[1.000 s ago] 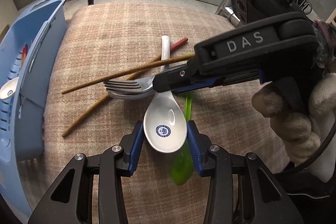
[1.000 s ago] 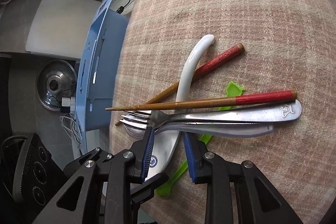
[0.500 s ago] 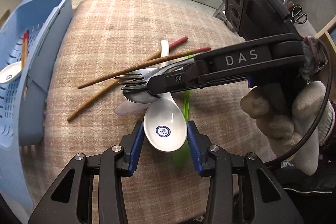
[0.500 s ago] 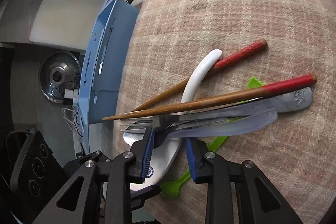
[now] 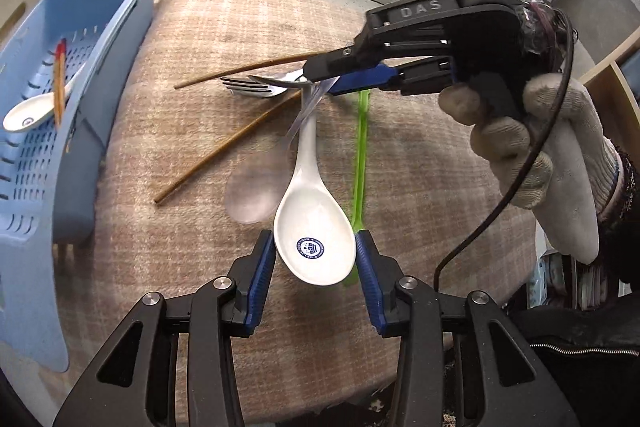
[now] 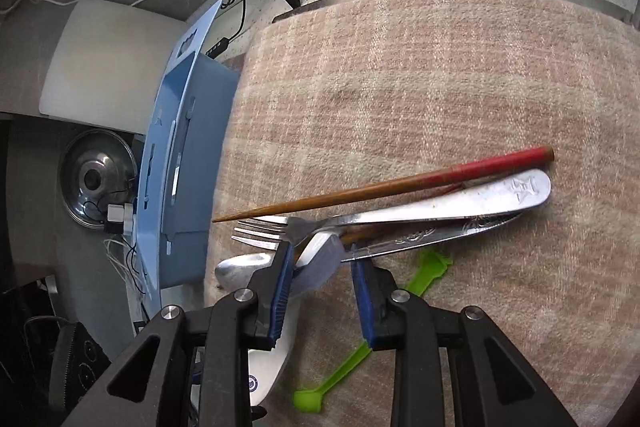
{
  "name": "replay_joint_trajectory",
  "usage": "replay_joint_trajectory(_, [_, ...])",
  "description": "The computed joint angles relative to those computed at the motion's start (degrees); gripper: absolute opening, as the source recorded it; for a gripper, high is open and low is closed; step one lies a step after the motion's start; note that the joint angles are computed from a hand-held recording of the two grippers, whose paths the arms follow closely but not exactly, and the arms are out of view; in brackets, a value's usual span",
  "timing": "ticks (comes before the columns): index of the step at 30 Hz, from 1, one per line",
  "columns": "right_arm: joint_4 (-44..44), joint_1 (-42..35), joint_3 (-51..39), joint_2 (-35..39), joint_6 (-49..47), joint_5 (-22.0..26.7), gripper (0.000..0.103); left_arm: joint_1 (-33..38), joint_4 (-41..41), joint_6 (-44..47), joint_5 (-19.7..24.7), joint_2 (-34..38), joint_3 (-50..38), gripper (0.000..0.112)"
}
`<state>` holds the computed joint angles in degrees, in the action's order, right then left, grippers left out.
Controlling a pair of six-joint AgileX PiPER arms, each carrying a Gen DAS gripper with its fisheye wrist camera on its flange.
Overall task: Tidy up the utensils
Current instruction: 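Close the right gripper on the handle of the blue-logo white ceramic spoon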
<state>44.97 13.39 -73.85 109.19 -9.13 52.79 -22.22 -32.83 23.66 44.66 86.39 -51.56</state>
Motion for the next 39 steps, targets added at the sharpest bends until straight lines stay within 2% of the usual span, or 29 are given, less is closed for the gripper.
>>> replay_joint_trajectory(5, [3.0, 0.2, 2.7, -1.5, -3.0, 2.0, 0.027, 1.1, -1.6, 2.5, 0.0, 0.1, 1.6, 0.039])
replay_joint_trajectory(12, [4.4, 3.1, 7.1, -3.4, -5.5, 1.6, 0.027, 0.6, -2.4, 5.2, -0.2, 1.1, 1.6, 0.039])
replay_joint_trajectory(15, [4.9, 3.4, 6.9, -2.8, -5.3, -0.4, 0.027, -1.9, -0.5, 2.6, -2.0, 0.5, 2.7, 0.039])
replay_joint_trajectory(21, [9.4, 2.5, 5.7, -0.2, -6.7, -0.1, 0.027, -1.0, 0.8, 1.3, -3.3, -0.5, 3.6, 0.04])
replay_joint_trajectory(24, [8.6, 2.9, 5.4, -0.2, -6.1, -0.2, 0.02, -0.9, 4.2, -1.6, -3.9, -2.1, 4.2, 0.039])
replay_joint_trajectory(28, [8.4, 3.1, 5.8, -0.7, -5.7, 0.1, 0.019, -1.7, 5.2, -3.1, -3.9, -4.9, 5.8, 0.039])
replay_joint_trajectory(33, [7.9, 3.7, 4.9, -0.3, -5.1, 0.7, 0.019, -3.3, 4.9, -5.5, -4.7, -3.5, 6.0, 0.039])
replay_joint_trajectory(35, [8.0, 4.4, 4.1, 0.2, -4.7, 1.1, 0.019, -4.2, 5.1, -6.4, -6.5, -2.6, 6.4, 0.039])
replay_joint_trajectory(39, [7.2, 5.8, 3.4, 0.5, -4.2, -0.1, 0.019, -4.8, 4.4, -6.9, -7.8, -1.7, 6.4, 0.039])
